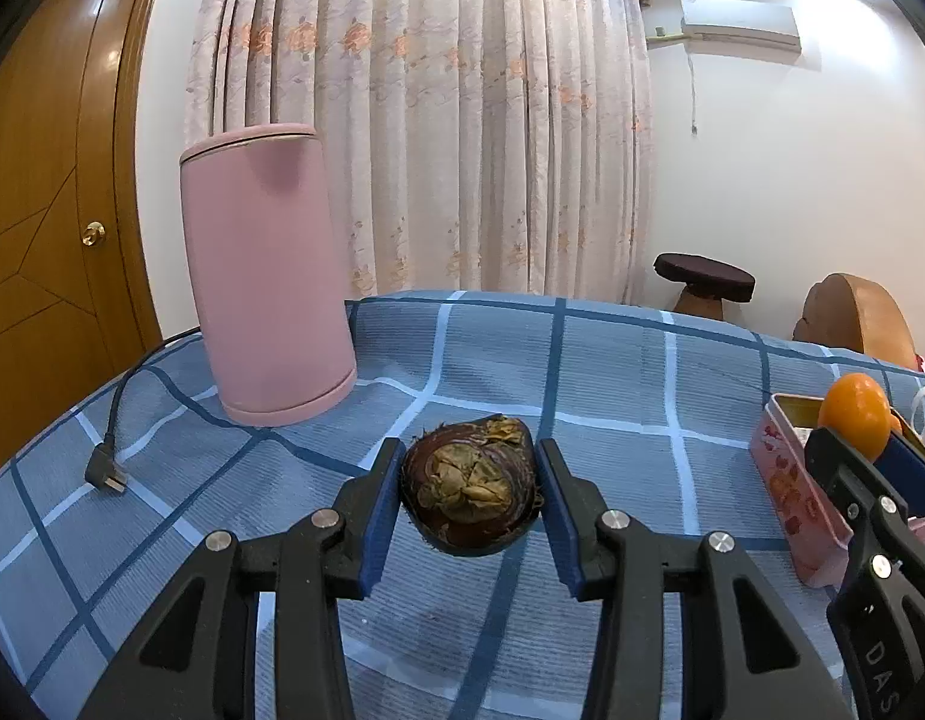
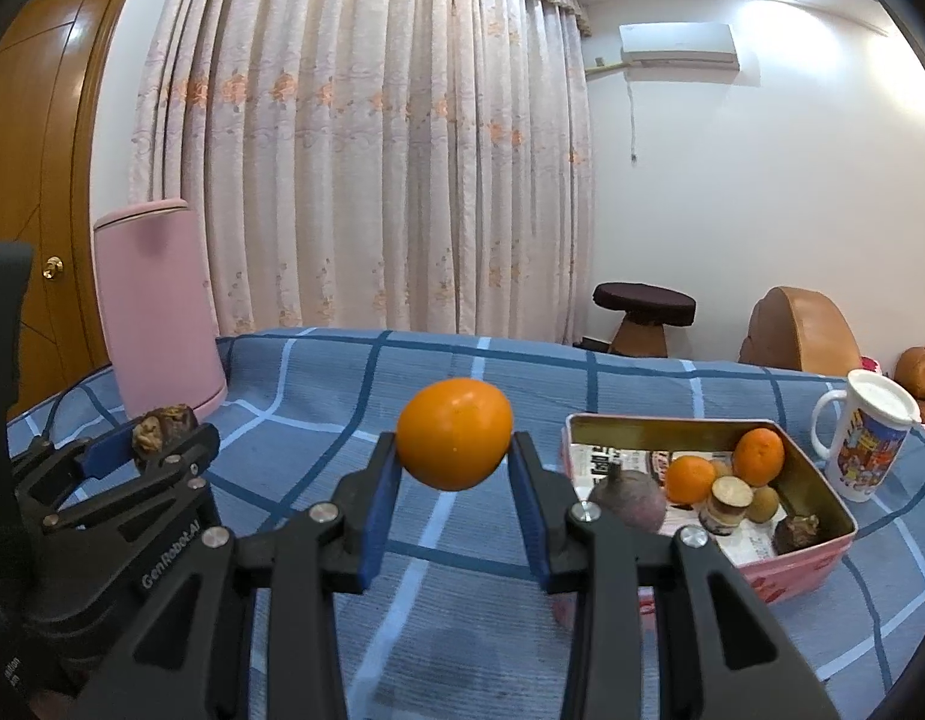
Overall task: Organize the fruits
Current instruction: 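Lift the dark brown fruit and orange and carry both toward the pink tin, then hold the dark brown fruit and orange above the pink tin box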
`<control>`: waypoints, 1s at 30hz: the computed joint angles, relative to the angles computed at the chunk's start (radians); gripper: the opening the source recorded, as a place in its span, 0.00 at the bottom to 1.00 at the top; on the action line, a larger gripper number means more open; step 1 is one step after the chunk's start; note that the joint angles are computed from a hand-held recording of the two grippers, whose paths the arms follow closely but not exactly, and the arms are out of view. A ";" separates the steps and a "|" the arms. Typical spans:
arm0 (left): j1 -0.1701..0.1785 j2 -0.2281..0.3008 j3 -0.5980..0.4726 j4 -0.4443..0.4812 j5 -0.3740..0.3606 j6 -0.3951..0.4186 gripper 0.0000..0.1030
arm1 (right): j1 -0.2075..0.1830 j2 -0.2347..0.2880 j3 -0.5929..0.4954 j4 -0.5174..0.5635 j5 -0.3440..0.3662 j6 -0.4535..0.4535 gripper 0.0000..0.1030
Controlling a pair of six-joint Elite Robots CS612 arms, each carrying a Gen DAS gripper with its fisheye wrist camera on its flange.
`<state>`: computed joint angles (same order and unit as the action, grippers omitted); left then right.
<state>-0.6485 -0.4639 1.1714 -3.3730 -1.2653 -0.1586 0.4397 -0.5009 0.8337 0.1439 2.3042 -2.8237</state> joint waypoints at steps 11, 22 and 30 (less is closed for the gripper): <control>-0.022 -0.004 0.011 -0.016 -0.018 0.021 0.44 | -0.011 -0.058 0.110 -0.038 0.031 0.017 0.38; -0.041 -0.009 0.023 -0.028 -0.022 0.034 0.44 | -0.016 -0.090 0.171 -0.058 0.054 0.022 0.38; -0.052 -0.010 0.025 -0.034 -0.035 0.045 0.44 | -0.021 -0.110 0.213 -0.074 0.065 0.029 0.38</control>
<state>-0.7006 -0.4734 1.1966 -3.4069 -1.2999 -0.1136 0.4188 -0.6108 1.0466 0.0701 2.3691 -2.7948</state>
